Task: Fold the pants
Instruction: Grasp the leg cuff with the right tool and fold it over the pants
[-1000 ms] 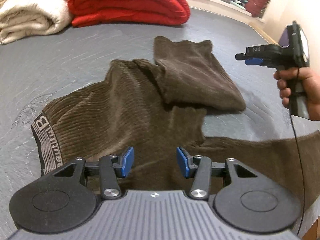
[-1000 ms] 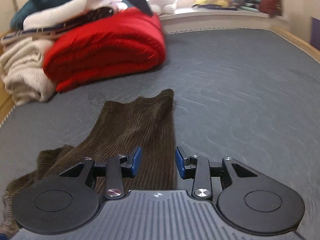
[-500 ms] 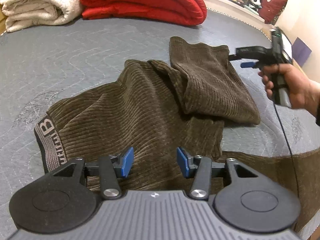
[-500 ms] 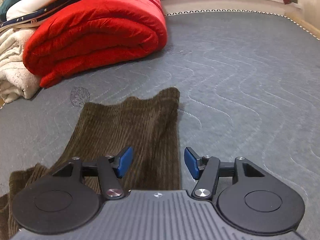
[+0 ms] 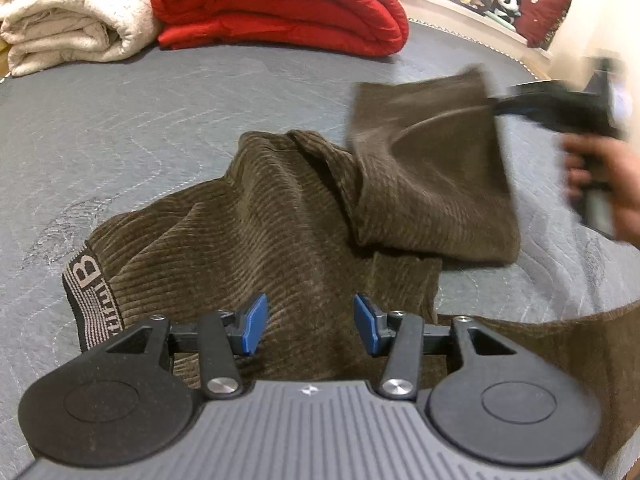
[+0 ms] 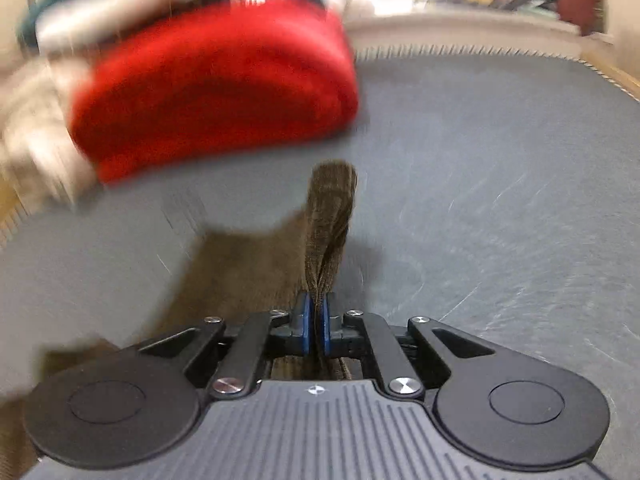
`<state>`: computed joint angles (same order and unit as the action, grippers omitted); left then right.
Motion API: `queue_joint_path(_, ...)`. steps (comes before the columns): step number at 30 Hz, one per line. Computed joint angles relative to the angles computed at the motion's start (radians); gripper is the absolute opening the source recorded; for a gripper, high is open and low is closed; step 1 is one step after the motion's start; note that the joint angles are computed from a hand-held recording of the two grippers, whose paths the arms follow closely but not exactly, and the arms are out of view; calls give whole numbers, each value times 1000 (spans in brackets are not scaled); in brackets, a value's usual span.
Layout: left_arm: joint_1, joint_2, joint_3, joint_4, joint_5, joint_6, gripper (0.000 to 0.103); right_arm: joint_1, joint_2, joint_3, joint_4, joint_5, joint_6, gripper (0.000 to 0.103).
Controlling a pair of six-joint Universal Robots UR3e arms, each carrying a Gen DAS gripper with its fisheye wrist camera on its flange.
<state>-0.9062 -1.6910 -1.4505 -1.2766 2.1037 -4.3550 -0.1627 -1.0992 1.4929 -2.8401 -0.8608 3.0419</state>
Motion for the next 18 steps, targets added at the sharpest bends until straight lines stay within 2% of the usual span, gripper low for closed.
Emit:
queue_joint_path(4,4,15,-9,-12,12,-12,53,-313,-367,419,-171,283,80,5)
queue_joint_path(6,0,17,-5,-22,20,-14,53,-518,-527,598,-337,390,228,5)
queue_joint_path(7,-1,20,-6,-23,22,-12,53,-623,-604,664,-393,421,275,5)
queue_joint_path(8,-4,19,-4,-24,24,-10,53,-727,-695,737,-465,400,353,5)
queue_joint_path(10,-10,11,5,-26,25,-3,53,-911,-829,843,-478,372,413,5)
queue_joint_path(12,-16,-5,21,-25,25,6,53,-962,-796,866,-441,313,320,6)
queue_joint_path(13,-19,-15,30,-21,25,13,53,-934,-739,854,-422,230,249,11)
queue_joint_path(14,-22,-24,37,-16,26,21,53,-899,-664,821,-365,150,174,11)
queue_joint_path(15,-24,-34,45,-12,26,28,54,-890,-616,774,-224,129,89,11)
queue_joint_path(16,-26,-44,52,-9,26,33,54,-896,-574,716,-24,113,18,11)
queue_joint_path(17,-27,-53,58,-7,24,35,54,-913,-558,695,92,108,-15,11)
queue_joint_path(18,-25,-62,61,0,18,38,54,-940,-549,704,148,119,-47,11)
